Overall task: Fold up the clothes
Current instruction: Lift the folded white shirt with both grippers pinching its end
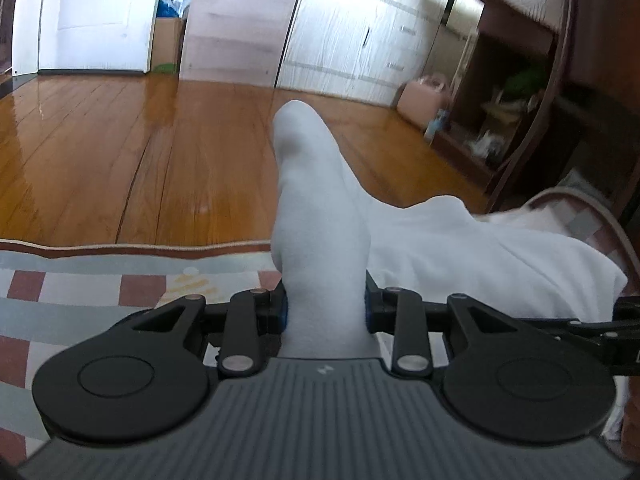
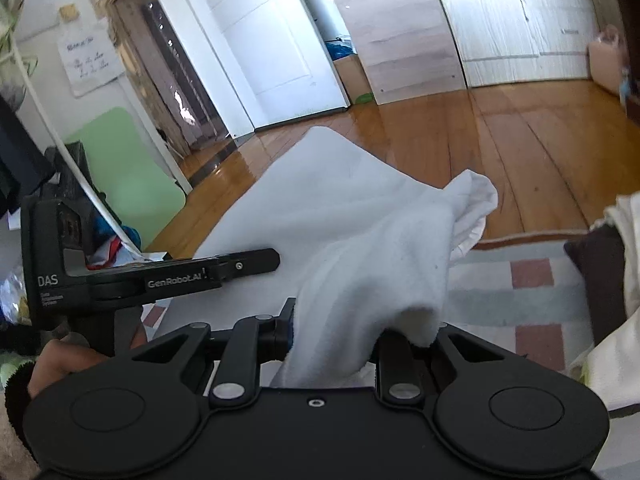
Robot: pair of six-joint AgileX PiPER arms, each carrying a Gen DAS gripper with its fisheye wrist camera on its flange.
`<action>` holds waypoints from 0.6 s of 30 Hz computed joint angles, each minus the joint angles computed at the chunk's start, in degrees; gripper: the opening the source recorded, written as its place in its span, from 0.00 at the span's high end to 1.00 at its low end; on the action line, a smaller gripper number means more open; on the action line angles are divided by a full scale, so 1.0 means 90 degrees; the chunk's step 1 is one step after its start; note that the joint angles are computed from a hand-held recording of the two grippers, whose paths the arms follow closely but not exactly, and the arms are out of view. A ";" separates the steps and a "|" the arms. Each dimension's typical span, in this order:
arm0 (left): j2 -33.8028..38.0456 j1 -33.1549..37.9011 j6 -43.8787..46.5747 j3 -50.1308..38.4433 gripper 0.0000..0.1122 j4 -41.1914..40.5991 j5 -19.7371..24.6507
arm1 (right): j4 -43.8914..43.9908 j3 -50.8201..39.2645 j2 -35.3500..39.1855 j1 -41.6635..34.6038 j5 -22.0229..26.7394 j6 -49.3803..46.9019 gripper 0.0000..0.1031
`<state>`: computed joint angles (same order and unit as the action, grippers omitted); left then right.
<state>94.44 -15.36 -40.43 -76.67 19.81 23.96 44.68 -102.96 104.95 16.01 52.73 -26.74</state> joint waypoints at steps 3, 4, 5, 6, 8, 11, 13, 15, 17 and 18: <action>0.0571 -0.0135 -0.0109 -0.0581 0.73 0.0207 0.0401 | 0.0364 0.0060 0.0328 -0.0208 -0.0063 -0.0182 0.76; 0.0749 -0.0176 -0.0103 -0.0772 0.73 0.0243 0.0526 | 0.0483 0.0034 0.0444 -0.0272 -0.0057 -0.0225 0.77; 0.0908 -0.0218 -0.0062 -0.0955 0.73 0.0255 0.0637 | 0.0597 0.0011 0.0555 -0.0333 -0.0055 -0.0273 0.77; 0.1053 -0.0259 0.0002 -0.1126 0.73 0.0259 0.0734 | 0.0693 0.0074 0.0587 -0.0377 -0.0125 -0.0422 0.77; 0.1283 -0.0333 0.0221 -0.1435 0.73 0.0227 0.0870 | 0.0898 0.0224 0.0636 -0.0459 -0.0285 -0.0751 0.77; 0.1571 -0.0431 0.0642 -0.1918 0.73 0.0052 0.1011 | 0.1489 0.1182 0.0187 -0.0425 -0.1220 -0.2067 0.77; 0.1711 -0.0527 0.0794 -0.2234 0.73 0.0107 0.1105 | 0.2085 0.1662 -0.0054 -0.0459 -0.1562 -0.2766 0.77; 0.1918 -0.0597 0.1126 -0.2700 0.73 0.0026 0.1263 | 0.2482 0.1894 -0.0167 -0.0566 -0.1738 -0.3060 0.77; 0.2237 -0.0642 0.1594 -0.3386 0.73 -0.0197 0.1527 | 0.2859 0.2044 -0.0235 -0.0704 -0.1863 -0.3292 0.77; 0.2412 -0.0663 0.1828 -0.3759 0.73 -0.0308 0.1676 | 0.3053 0.2115 -0.0286 -0.0766 -0.1944 -0.3439 0.77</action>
<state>116.15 -21.33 -23.98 -110.51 17.04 39.04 72.16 -83.93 102.38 9.11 35.24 -57.70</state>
